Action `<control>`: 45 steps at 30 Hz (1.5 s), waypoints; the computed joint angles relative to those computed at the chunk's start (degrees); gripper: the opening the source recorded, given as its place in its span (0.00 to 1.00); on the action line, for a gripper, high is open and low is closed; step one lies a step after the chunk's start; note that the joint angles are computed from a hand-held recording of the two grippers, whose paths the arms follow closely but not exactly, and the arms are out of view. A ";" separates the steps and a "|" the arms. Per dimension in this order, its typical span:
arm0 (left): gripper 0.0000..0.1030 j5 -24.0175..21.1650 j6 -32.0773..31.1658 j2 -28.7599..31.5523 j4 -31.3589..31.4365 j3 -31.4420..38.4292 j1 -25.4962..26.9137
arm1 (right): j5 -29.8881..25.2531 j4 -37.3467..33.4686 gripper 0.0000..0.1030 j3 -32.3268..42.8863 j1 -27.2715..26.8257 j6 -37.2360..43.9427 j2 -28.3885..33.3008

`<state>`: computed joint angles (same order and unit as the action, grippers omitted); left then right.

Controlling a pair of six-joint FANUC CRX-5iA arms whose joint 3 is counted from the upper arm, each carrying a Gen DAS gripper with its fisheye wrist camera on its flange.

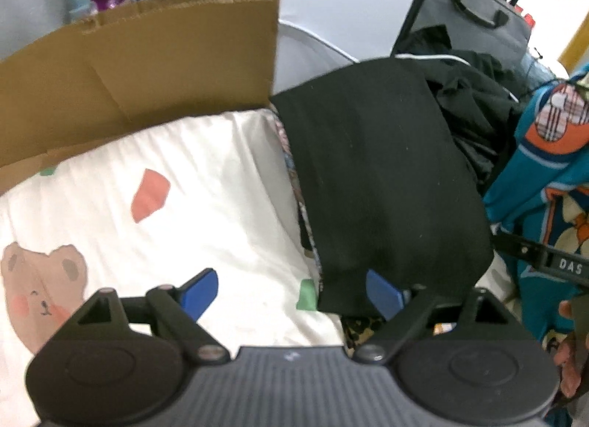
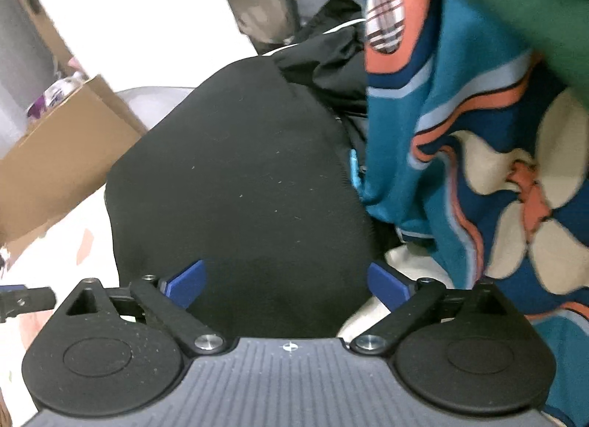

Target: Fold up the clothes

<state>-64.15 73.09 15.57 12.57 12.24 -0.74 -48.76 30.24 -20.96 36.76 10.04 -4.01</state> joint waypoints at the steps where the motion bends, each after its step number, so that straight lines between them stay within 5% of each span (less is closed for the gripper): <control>1: 0.89 -0.50 -0.05 -0.15 -0.16 0.60 0.24 | -1.30 -0.25 0.97 0.84 0.26 -0.16 -0.10; 20: 0.99 -16.42 2.38 -6.23 -2.71 11.82 5.53 | -22.66 -9.20 0.99 22.41 6.05 6.61 1.88; 45: 0.99 -32.59 -2.14 -12.96 -0.11 19.95 21.13 | -39.38 -12.77 0.99 47.24 14.25 10.49 7.01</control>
